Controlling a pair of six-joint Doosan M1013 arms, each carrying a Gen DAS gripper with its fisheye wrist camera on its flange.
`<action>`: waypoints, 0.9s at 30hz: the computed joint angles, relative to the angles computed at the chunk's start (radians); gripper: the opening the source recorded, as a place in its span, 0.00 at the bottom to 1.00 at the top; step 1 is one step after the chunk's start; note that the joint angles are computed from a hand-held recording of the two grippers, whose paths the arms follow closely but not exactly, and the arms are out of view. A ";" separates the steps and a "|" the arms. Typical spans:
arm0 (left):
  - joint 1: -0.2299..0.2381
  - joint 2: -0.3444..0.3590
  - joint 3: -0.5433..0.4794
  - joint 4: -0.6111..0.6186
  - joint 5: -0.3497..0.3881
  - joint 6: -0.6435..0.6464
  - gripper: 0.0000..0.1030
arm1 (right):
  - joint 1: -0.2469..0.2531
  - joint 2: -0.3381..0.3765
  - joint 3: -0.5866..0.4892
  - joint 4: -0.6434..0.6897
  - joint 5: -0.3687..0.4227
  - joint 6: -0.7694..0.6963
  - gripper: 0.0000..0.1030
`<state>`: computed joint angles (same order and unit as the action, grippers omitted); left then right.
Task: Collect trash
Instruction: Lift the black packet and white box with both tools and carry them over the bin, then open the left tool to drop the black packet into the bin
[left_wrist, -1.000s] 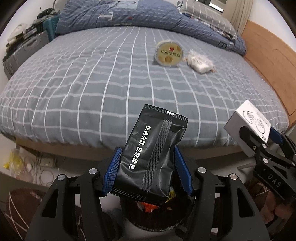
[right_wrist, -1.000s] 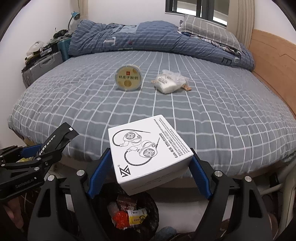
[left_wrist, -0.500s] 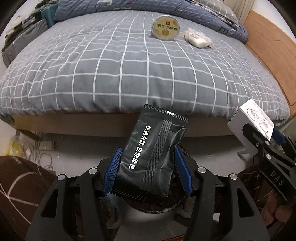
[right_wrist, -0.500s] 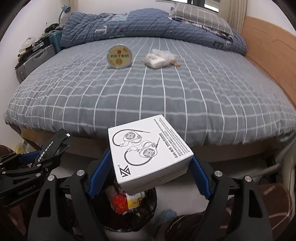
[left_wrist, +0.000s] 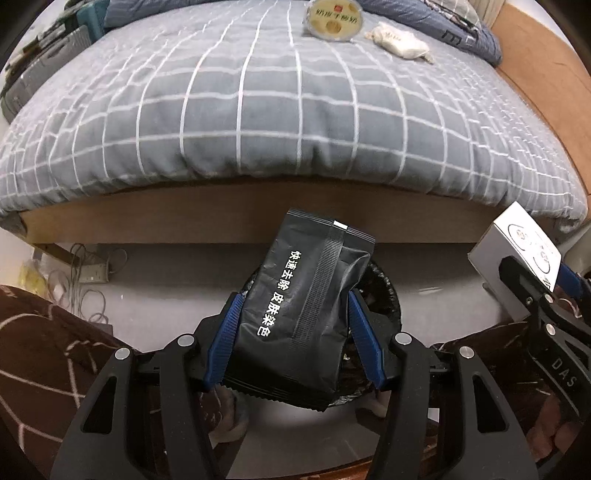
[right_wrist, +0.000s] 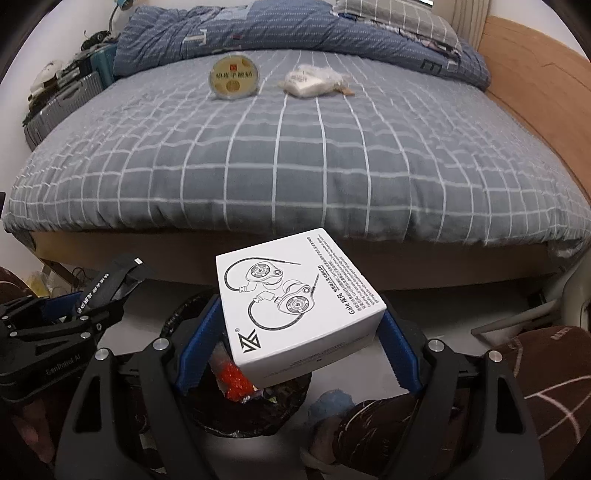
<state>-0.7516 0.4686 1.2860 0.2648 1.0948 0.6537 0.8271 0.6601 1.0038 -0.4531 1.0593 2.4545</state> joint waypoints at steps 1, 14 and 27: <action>0.001 0.004 0.003 -0.001 0.002 0.006 0.55 | -0.003 0.001 0.002 0.009 0.000 0.002 0.75; 0.025 0.071 -0.031 -0.071 0.004 0.067 0.55 | -0.034 0.065 -0.057 0.148 0.062 -0.068 0.75; 0.039 0.121 -0.065 -0.136 0.025 0.121 0.55 | -0.049 0.077 -0.054 0.156 0.090 -0.067 0.75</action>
